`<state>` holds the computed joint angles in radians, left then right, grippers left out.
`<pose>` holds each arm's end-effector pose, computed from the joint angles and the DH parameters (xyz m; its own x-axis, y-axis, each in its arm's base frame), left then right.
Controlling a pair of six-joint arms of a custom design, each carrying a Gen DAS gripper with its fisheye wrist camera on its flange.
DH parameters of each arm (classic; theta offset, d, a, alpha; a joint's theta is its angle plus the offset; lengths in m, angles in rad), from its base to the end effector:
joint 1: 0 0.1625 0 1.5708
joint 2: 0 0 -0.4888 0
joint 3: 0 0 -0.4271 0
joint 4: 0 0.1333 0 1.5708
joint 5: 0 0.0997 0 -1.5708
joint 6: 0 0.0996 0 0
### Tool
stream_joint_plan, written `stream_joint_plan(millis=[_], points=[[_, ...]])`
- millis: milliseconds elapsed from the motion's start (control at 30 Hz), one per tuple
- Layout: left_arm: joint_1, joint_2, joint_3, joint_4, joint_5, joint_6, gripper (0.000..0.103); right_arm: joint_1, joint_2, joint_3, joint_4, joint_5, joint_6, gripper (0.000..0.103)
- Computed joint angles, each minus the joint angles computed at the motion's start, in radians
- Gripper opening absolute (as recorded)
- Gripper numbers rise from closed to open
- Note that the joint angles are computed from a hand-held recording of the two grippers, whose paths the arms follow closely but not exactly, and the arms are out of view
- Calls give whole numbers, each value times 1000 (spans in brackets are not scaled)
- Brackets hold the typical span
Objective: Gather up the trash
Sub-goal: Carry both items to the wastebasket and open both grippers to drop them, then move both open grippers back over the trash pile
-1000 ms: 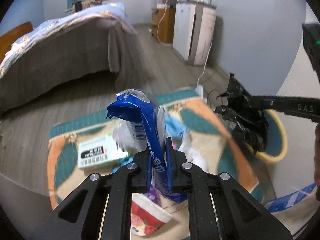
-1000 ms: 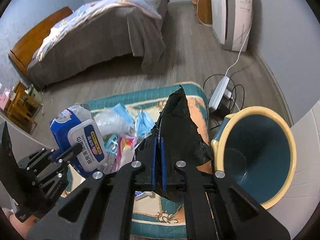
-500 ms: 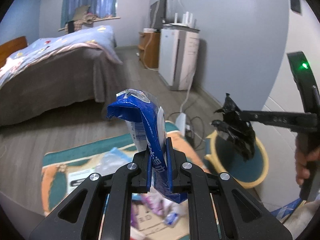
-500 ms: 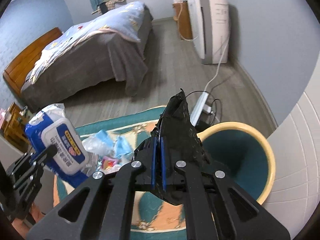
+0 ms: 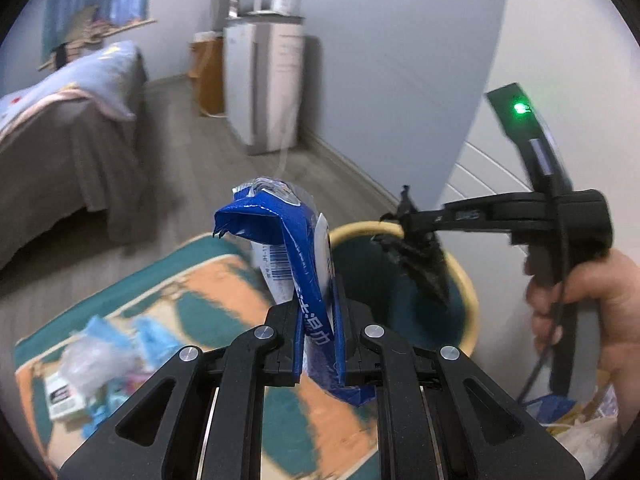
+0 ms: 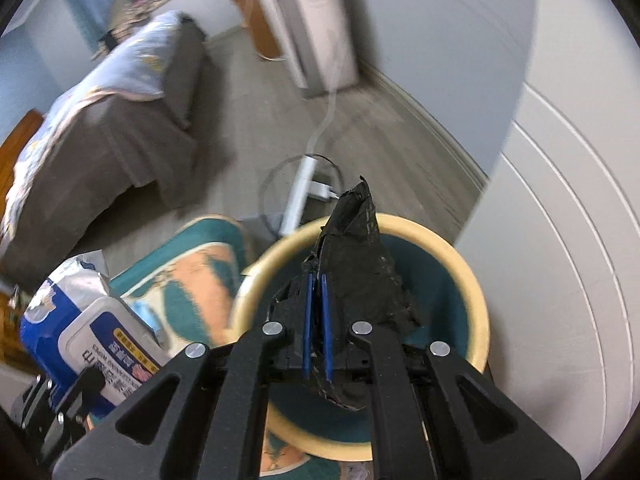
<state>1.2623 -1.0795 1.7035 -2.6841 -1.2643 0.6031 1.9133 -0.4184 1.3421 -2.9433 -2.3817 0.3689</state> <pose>-0.0599 -0.7259 0.3070 -0.6316 0.6041 -0.4859 0.7604 0.6051 -0.2360 0.3342 -0.7554 0.0018 -0.8128 0.3666 0.4527 -0.0102 0.7681 -0.6402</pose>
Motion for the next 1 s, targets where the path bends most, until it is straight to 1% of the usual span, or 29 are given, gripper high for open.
stream_joint_plan(millis=[67, 133, 267, 300, 367, 433, 467, 500, 533, 600, 633, 700, 733, 800, 833, 867, 900, 1000], points=[[-9, 26, -9, 22, -1, 9, 13, -4, 0, 1, 26, -22, 26, 4], [-8, 49, -17, 29, -11, 27, 13, -4, 3, -5, 61, -64, 57, 4], [-12, 81, -27, 2, -25, 58, 14, -3, -1, 2, 66, -98, 94, 4], [-12, 87, -28, -16, -32, 62, 18, -3, -1, 3, 66, -104, 95, 5], [-10, 74, -10, -26, -51, 57, 21, -4, -1, 2, 67, -108, 98, 5], [-11, 73, -9, -36, -47, 54, 30, -8, -4, 6, 75, -107, 108, 7], [-11, 74, -12, -43, -43, 56, 38, -10, -6, 7, 77, -106, 112, 10], [-11, 73, -11, -51, -37, 57, 44, -10, -6, 7, 80, -105, 118, 15], [-10, 71, -11, -57, -36, 57, 46, -9, -7, 8, 83, -106, 124, 19], [-9, 61, -6, -62, -35, 52, 53, -5, -4, 3, 79, -105, 123, 39], [-7, 55, -5, -67, -32, 51, 56, -5, -3, 1, 74, -106, 116, 43], [-3, 45, -5, -74, -24, 53, 65, 1, 6, -12, 68, -107, 101, 58], [1, 36, -6, -75, -19, 57, 67, 4, 11, -19, 64, -102, 94, 61], [5, 22, -6, -84, -3, 60, 78, 10, 20, -34, 55, -91, 79, 79], [8, 15, -7, -89, 5, 59, 80, 15, 27, -44, 46, -85, 66, 84], [11, 7, -6, -91, 10, 56, 84, 21, 36, -57, 36, -82, 52, 91], [14, -2, -9, -89, 14, 52, 86, 26, 44, -68, 33, -83, 42, 94], [23, -34, -14, -86, 43, 55, 89, 46, 77, -123, 60, -92, 21, 97]])
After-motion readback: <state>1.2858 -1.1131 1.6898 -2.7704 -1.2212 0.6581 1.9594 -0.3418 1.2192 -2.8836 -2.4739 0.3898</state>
